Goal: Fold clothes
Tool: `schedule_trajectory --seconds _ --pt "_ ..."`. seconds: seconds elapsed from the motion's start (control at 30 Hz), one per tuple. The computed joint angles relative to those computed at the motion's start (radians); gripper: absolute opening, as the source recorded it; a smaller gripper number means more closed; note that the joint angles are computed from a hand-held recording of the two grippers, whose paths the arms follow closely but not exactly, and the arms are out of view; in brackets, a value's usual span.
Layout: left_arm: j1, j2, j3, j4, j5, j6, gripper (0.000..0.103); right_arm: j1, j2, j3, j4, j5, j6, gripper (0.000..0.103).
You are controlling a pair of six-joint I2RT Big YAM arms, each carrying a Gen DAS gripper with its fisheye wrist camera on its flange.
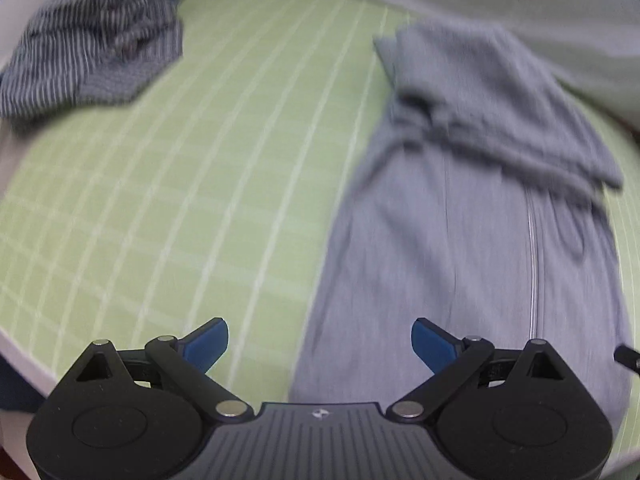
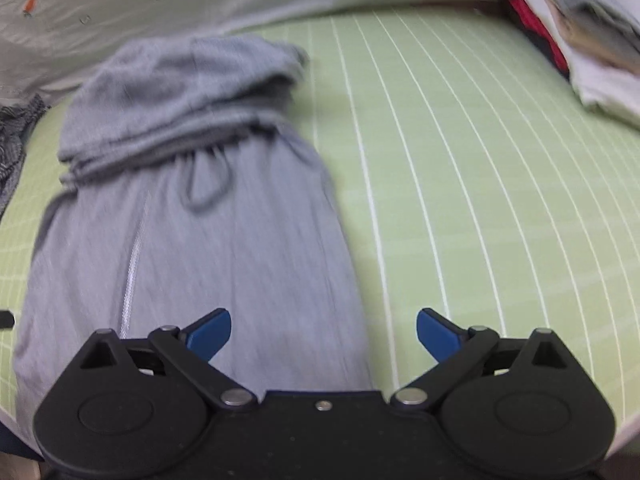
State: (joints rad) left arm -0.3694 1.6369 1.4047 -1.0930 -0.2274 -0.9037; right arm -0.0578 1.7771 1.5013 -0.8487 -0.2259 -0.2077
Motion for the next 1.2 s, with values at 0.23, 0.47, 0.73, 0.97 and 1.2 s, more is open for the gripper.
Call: schedule_trajectory --seconds 0.23,0.47,0.73,0.97,1.2 --pt "-0.051 -0.043 -0.1 0.046 0.017 -0.063 0.098 -0.027 -0.054 -0.111 0.001 -0.01 -0.035 0.101" --pt "-0.094 -0.037 -0.117 0.054 0.004 -0.016 0.095 0.003 -0.126 -0.212 0.039 0.035 -0.104 0.103" --pt "-0.143 -0.043 -0.107 0.072 -0.041 0.055 0.066 0.033 -0.151 -0.211 -0.016 0.048 -0.113 0.079" --pt "-0.102 -0.077 -0.099 0.136 0.034 -0.01 0.014 0.03 -0.145 -0.127 -0.117 -0.108 -0.086 0.012" --pt "-0.014 -0.091 0.02 0.239 -0.013 0.024 0.013 0.007 -0.091 0.069 -0.037 -0.319 0.132 0.011"
